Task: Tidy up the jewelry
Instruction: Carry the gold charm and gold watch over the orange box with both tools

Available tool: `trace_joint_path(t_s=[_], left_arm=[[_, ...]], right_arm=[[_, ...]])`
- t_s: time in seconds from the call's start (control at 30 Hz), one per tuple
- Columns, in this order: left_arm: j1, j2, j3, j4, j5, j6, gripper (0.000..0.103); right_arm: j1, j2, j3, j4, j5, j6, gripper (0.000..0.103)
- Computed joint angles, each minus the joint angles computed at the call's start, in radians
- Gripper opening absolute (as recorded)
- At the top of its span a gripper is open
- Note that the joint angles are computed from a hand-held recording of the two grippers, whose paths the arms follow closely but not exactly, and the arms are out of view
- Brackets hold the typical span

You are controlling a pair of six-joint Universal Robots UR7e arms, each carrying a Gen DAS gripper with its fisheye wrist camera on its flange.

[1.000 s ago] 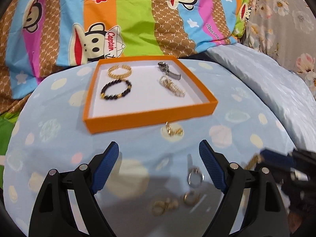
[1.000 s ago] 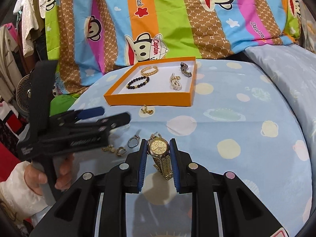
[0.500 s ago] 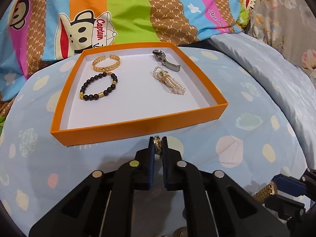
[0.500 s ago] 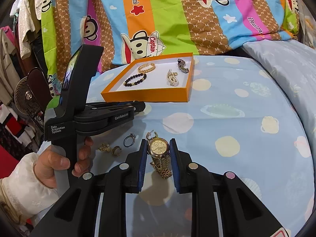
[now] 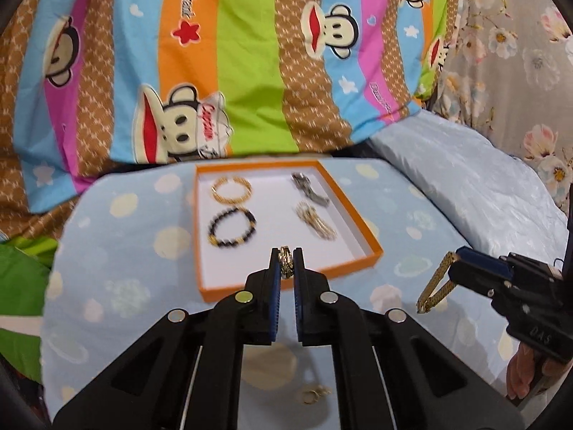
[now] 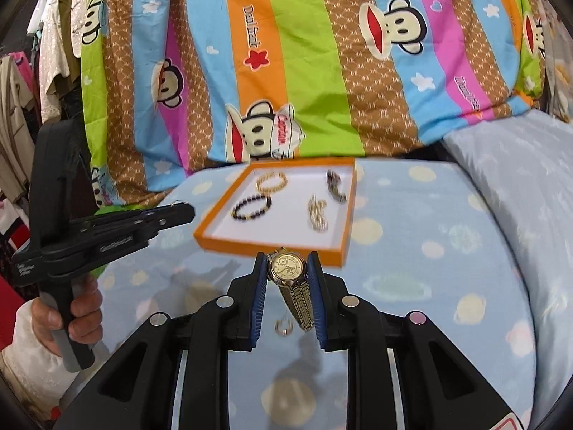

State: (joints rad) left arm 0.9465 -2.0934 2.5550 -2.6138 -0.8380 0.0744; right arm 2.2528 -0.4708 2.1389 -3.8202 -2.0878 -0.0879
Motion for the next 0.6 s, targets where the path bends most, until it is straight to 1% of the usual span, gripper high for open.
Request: trace_joint_path(t_s=[0.13, 0.23, 0.37, 0.43, 0.53, 0.6], left_arm=[[0.028, 0.060, -0.039, -0.082, 0.007, 0.066, 0.006], [0.087, 0.167, -0.066, -0.187, -0.016, 0.116, 0.006], [0.179, 0.295, -0.096, -0.268, -0.070, 0.139, 0.006], [0.219, 0.360, -0.105, -0.316, -0.081, 0.160, 0.006], [0.266, 0.431, -0.126, -0.358, -0.089, 0.173, 0.006], [0.286, 0.455, -0.134, -0.366, -0.096, 0.179, 0.006]], right_arm=[[-0.002, 0.004, -0.084, 0.062, -0.005, -0.027, 0.021], [-0.022, 0.022, -0.150, 0.115, 0.000, -0.027, 0.021], [-0.048, 0.064, -0.230, 0.188, -0.010, -0.024, 0.021], [-0.063, 0.091, -0.269, 0.225, -0.016, -0.025, 0.021], [-0.083, 0.131, -0.324, 0.273, -0.025, -0.028, 0.021], [-0.095, 0.157, -0.357, 0.295, -0.033, -0.033, 0.022]])
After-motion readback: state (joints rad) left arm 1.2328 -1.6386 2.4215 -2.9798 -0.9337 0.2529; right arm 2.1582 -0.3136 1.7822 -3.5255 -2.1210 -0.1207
